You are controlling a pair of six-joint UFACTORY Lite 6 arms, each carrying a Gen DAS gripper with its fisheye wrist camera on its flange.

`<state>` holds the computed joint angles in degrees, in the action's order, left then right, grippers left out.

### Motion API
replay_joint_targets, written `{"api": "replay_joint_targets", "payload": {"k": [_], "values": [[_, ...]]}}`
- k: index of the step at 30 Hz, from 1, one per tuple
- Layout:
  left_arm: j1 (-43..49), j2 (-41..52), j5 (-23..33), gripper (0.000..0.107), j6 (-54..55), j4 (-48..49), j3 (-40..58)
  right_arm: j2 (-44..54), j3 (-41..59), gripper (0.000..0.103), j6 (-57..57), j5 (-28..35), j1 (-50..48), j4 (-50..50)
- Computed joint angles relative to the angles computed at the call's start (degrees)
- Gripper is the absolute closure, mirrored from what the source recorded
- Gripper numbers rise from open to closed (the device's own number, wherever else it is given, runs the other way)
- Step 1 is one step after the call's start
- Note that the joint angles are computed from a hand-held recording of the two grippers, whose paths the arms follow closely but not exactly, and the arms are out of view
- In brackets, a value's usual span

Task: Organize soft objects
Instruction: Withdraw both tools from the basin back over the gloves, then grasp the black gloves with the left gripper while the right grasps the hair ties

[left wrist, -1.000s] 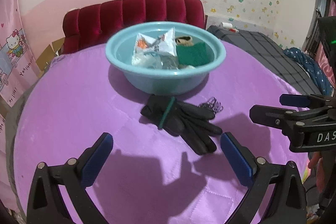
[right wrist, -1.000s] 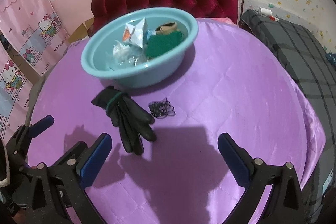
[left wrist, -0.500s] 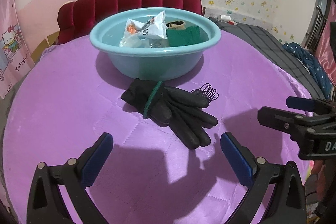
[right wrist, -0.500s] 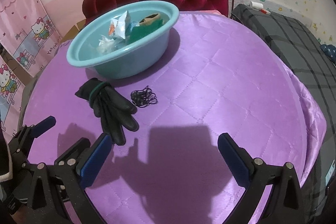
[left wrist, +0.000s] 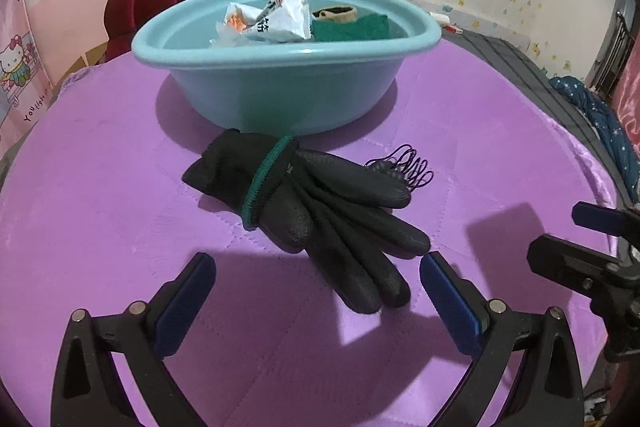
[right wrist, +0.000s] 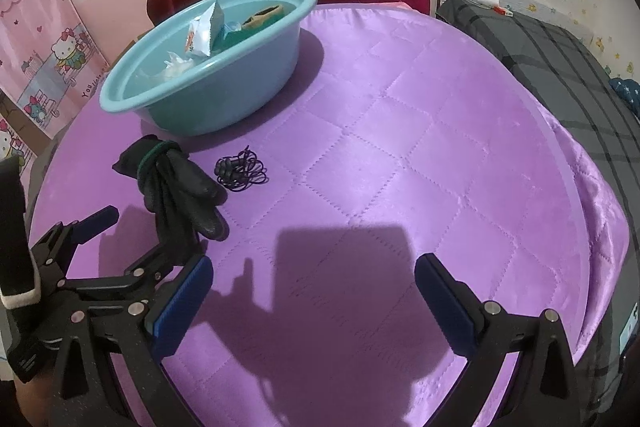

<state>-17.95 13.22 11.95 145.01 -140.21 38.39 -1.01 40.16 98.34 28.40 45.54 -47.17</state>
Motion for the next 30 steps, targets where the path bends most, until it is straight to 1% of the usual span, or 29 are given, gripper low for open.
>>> {"api": "replay_joint_targets", "payload": {"k": [1, 3, 5, 7, 9, 10, 11, 12, 13, 14, 15, 17, 19, 24, 28, 30], "values": [[-0.39, 0.75, -0.4, 0.004, 0.79, -1.09, 0.5, 0.12, -0.1, 0.0, -0.29, -0.52, -0.44, 0.12], [-0.4, 2.01, -0.64, 0.008, -0.81, 0.14, 1.2, 0.35, -0.05, 0.0, -1.59, -1.28, -0.98, 0.84], [0.02, 2.51, -0.47, 0.015, -6.07, 5.06, 1.42, 0.98, 0.41, 0.0, -2.6, -1.33, -1.12, 1.27], [0.24, 2.7, -0.17, 0.018, -9.83, 8.35, 1.68, 1.32, 0.54, 0.0, -3.2, -1.81, -1.29, 1.61], [0.6, 3.18, 0.43, 0.031, -12.84, 11.28, 2.09, 1.92, 0.87, 0.0, -3.35, -2.19, -1.44, 1.6], [0.88, 3.95, 0.58, 0.046, -16.08, 14.63, 2.84, 2.24, 1.08, 0.0, -3.8, -2.51, -1.68, 1.77], [1.24, 4.07, 1.04, 0.071, -20.46, 19.12, 3.09, 2.67, 1.41, 0.0, -4.28, -2.68, -1.76, 2.0], [1.57, 3.99, 1.72, 0.081, -23.97, 22.78, 3.05, 3.01, 1.61, 0.0, -4.57, -2.86, -1.83, 2.03], [1.34, 3.84, 1.58, 0.085, -25.33, 24.05, 3.12, 3.32, 1.9, 0.0, -4.96, -2.96, -1.84, 2.29], [1.68, 3.17, 2.18, 0.092, -26.18, 25.36, 2.51, 3.82, 2.34, 0.0, -5.68, -3.33, -2.0, 2.78], [2.21, 3.06, 2.77, 0.097, -27.84, 27.3, 2.5, 4.09, 2.62, 0.0, -6.03, -3.54, -2.1, 2.88], [3.98, 1.78, 4.28, 0.101, -30.56, 30.61, 1.6, 5.33, 3.69, 0.0, -6.41, -3.94, -2.41, 2.64], [5.33, 0.48, 4.73, 0.102, -30.69, 31.06, 0.58, 6.04, 4.23, 0.0, -7.12, -4.96, -2.96, 2.95], [8.43, -2.33, 4.38, 0.102, -32.34, 33.62, -1.03, 8.78, 6.98, 0.0, -10.29, -7.57, -4.54, 4.1], [9.78, -4.55, 3.23, 0.102, -31.24, 33.76, -2.54, 12.24, 10.79, 0.0, -14.2, -9.41, -5.87, 6.42], [11.62, -4.26, 4.0, 0.102, -33.08, 36.56, -2.27, 14.6, 13.26, 0.0, -16.26, -9.85, -6.37, 7.15]]}}
